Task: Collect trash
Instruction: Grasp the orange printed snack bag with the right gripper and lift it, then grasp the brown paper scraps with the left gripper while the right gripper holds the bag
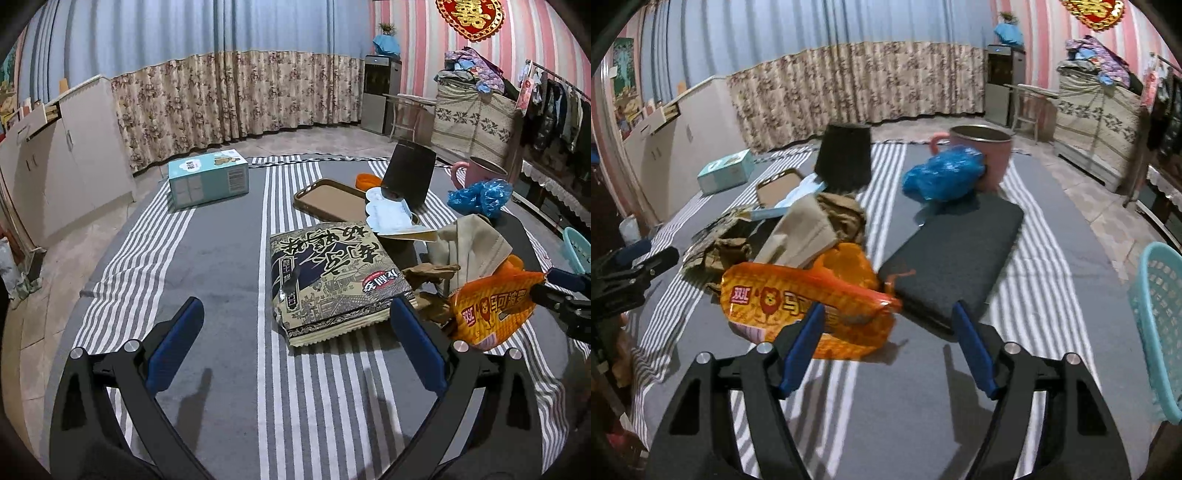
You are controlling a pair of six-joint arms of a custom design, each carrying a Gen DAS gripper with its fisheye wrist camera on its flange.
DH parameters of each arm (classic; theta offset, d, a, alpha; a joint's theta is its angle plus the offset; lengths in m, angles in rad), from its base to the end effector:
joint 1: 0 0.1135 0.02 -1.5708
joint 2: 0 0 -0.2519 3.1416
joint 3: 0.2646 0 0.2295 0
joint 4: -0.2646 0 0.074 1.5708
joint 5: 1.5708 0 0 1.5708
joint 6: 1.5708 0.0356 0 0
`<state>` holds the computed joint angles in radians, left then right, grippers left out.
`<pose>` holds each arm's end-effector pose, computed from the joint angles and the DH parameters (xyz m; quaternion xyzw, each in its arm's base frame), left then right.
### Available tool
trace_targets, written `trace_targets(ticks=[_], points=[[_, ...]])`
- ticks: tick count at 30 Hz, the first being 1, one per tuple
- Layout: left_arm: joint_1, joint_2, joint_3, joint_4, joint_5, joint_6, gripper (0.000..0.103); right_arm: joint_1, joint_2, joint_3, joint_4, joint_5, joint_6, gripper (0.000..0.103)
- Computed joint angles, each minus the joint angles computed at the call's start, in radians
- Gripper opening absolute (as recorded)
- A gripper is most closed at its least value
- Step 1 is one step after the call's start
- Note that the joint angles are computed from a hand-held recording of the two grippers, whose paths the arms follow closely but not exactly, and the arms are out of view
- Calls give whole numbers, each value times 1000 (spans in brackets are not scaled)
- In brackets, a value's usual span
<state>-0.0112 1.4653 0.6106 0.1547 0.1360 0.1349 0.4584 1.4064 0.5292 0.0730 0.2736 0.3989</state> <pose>0.2677 -0.0078 0.1659 0.0946 0.9001 -0.0355 0.4238 0.2210 0.0983 0.1521 0.0237 0.9199 0.0390 0.3895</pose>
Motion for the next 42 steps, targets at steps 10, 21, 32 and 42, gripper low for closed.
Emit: trace_targets(ticks=[10,21,32,42], points=[[-19,1,-4,4,-16,8,97,22,17,6,23,-49,-26,13],[-85,-9,-9,9,-69,14,97,-101,-305,-163,-55,15,12,12],[-220,69,92,-42,-77,-37,83,-222,-416,-197,-88,-18,-6,12],[-265,151,168,-112,-55,-31,20,-275,-570,-211,-190,-39,-45,12]])
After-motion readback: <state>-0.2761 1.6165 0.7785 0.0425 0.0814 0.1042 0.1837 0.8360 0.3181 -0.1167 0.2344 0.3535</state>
